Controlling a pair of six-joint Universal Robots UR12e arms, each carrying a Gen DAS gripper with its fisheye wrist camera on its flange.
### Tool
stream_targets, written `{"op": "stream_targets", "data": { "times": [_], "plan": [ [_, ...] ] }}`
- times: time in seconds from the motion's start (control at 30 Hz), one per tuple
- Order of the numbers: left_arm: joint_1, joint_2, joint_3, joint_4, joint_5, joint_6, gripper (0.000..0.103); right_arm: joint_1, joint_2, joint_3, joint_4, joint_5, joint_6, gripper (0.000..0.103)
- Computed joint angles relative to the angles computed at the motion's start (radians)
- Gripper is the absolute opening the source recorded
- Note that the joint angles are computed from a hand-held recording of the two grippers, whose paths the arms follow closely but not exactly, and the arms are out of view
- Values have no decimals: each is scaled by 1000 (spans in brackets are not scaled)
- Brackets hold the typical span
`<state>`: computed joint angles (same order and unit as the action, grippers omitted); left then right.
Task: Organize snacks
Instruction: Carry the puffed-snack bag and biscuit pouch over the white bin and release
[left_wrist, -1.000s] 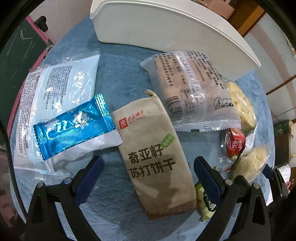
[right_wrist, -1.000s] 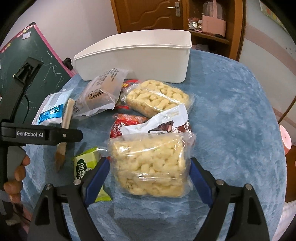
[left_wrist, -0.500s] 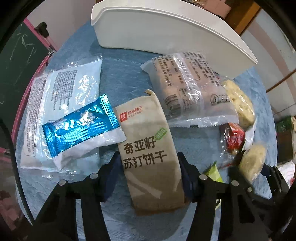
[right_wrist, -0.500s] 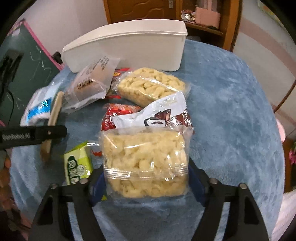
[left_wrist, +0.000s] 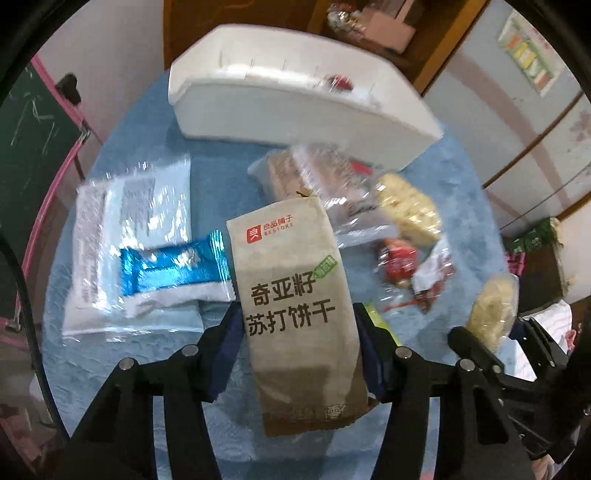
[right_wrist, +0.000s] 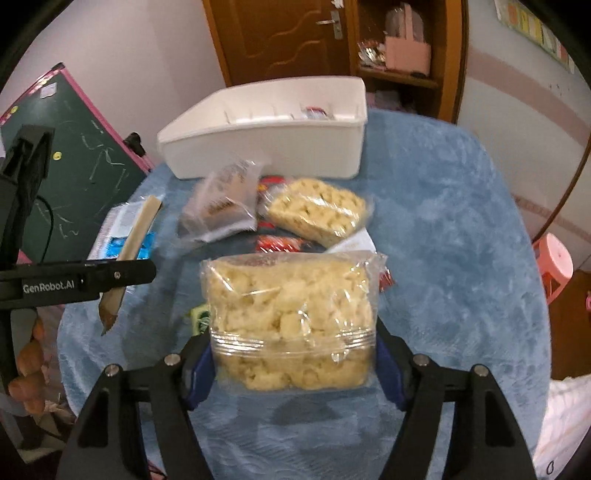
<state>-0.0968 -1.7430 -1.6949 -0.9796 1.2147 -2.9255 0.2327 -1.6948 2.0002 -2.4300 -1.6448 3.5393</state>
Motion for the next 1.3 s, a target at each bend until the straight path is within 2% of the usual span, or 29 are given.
{"op": "stream_targets", "data": {
  "times": [0.2, 0.37, 0.53, 0.7, 0.73, 0.8, 0.93, 0.97, 1.03, 1.07, 1.13, 1.2, 1.3],
  "plan": [
    [28, 34, 34, 28, -61, 72, 56, 14, 10, -63, -15, -22, -52, 72],
    [22, 9, 134, 71, -54, 109, 56, 2, 38, -149, -25, -43, -127, 73],
    [10, -33, 235, 151, -34, 121, 56, -22, 95, -271, -39, -92, -185, 73],
    [-19, -114, 356, 248, 7, 97, 55, -54, 171, -392, -30, -110, -189, 73],
    [-23, -136, 387, 249, 14, 87, 55, -60, 190, -417, -27, -113, -180, 73],
    [-31, -180, 451, 234, 18, 73, 46, -73, 228, -464, -6, -112, -160, 73],
    [-43, -262, 560, 185, 32, 48, 46, -88, 295, -527, 48, -116, -145, 75],
    [-47, -283, 586, 170, 33, 43, 48, -90, 313, -543, 73, -116, -141, 76],
    [-49, -322, 632, 122, 29, 35, 74, -91, 347, -570, 120, -118, -133, 76],
    [-53, -334, 643, 111, 34, 28, 91, -93, 362, -582, 148, -116, -126, 77],
    [-53, -347, 641, 112, 48, 0, 93, -102, 383, -598, 204, -74, -107, 78],
    [-52, -360, 655, 76, 51, 4, 93, -111, 393, -599, 225, -41, -87, 80],
    [-48, -363, 646, 68, 60, 0, 93, -110, 393, -588, 214, -52, -80, 87]
  ]
}}
